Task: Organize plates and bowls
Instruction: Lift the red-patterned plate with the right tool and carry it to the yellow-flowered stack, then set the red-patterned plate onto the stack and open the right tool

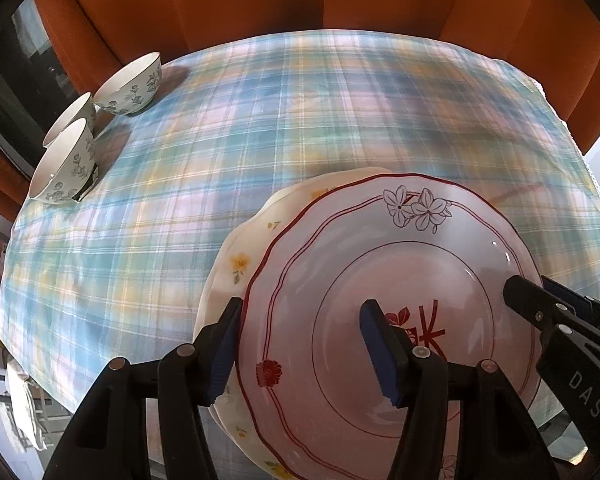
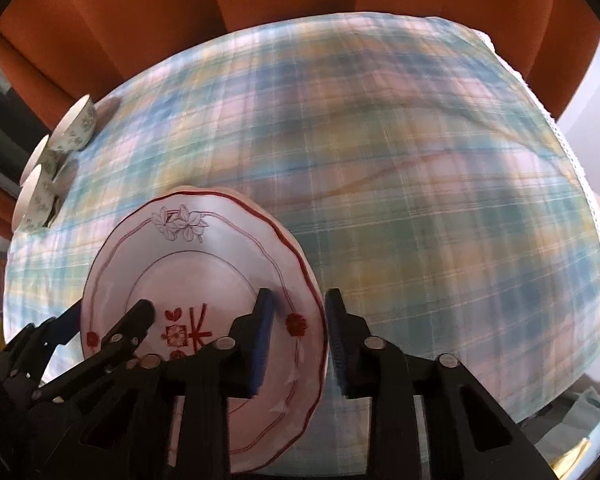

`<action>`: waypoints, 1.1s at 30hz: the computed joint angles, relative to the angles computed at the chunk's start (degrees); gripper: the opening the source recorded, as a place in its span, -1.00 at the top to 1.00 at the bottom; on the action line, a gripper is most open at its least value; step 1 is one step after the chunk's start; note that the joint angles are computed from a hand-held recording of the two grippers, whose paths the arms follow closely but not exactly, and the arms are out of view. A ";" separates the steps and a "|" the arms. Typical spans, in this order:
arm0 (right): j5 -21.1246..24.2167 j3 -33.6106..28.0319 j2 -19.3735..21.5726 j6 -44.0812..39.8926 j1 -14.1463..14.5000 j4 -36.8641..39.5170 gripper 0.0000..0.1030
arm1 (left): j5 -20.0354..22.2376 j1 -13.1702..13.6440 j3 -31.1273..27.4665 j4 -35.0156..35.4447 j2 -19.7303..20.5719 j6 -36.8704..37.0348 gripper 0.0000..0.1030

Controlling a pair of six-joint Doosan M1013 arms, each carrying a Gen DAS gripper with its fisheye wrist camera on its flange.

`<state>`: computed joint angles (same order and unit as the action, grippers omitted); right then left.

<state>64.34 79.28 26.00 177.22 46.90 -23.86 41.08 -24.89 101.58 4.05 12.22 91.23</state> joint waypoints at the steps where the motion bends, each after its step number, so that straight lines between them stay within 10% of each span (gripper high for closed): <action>1: -0.09 0.03 0.00 -0.07 -0.03 0.16 0.45 | -0.09 0.05 0.07 0.01 -0.05 -0.05 -0.15; 21: 1.09 -3.06 2.07 -6.50 -0.06 -0.08 0.43 | -0.06 0.22 0.27 3.32 -0.11 -4.92 -0.35; 29: 1.97 -3.91 2.28 -6.19 0.14 -0.83 -0.31 | 0.77 1.84 -0.03 0.91 -0.44 -3.31 -0.72; 33: 3.13 -6.03 3.20 -6.46 0.58 -1.97 -0.38 | -0.65 3.02 0.10 -1.71 -0.99 0.69 -0.76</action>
